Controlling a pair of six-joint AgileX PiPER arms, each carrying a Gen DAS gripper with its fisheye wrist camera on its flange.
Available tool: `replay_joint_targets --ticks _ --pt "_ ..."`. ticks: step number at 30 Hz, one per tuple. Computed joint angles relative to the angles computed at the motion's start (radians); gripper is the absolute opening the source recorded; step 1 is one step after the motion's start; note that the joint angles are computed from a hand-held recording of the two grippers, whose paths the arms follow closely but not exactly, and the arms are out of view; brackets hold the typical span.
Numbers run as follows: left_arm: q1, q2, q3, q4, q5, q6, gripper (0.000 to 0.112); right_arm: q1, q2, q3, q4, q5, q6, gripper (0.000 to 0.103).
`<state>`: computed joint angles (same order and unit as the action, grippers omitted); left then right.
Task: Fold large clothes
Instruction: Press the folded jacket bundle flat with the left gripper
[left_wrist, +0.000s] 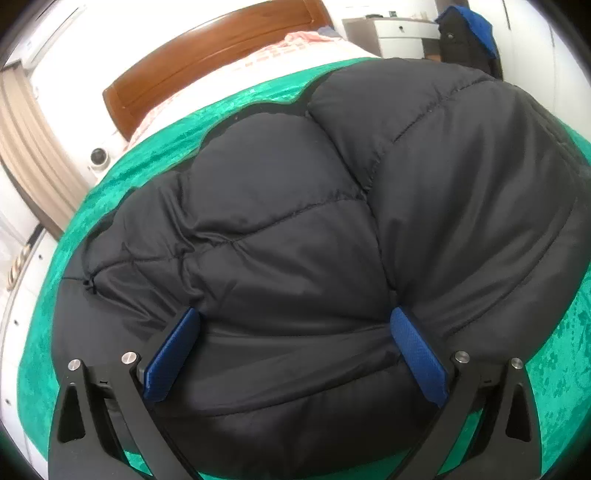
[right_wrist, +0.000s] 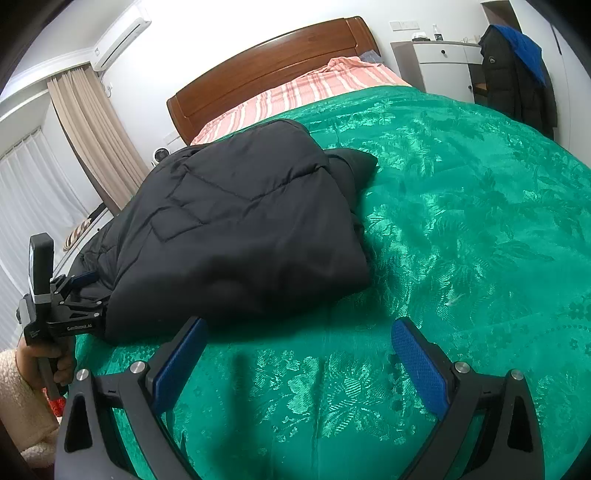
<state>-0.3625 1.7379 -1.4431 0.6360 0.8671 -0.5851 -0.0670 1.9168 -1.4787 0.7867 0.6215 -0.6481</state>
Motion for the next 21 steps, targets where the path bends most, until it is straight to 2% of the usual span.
replay_joint_targets --ticks 12,21 --pt "0.013 0.000 -0.030 -0.032 0.031 0.038 0.102 -0.001 0.000 -0.001 0.001 0.004 0.000 0.099" --pt "0.004 -0.022 -0.059 -0.087 0.104 0.065 0.102 0.001 -0.001 0.001 -0.002 0.002 0.002 0.099"
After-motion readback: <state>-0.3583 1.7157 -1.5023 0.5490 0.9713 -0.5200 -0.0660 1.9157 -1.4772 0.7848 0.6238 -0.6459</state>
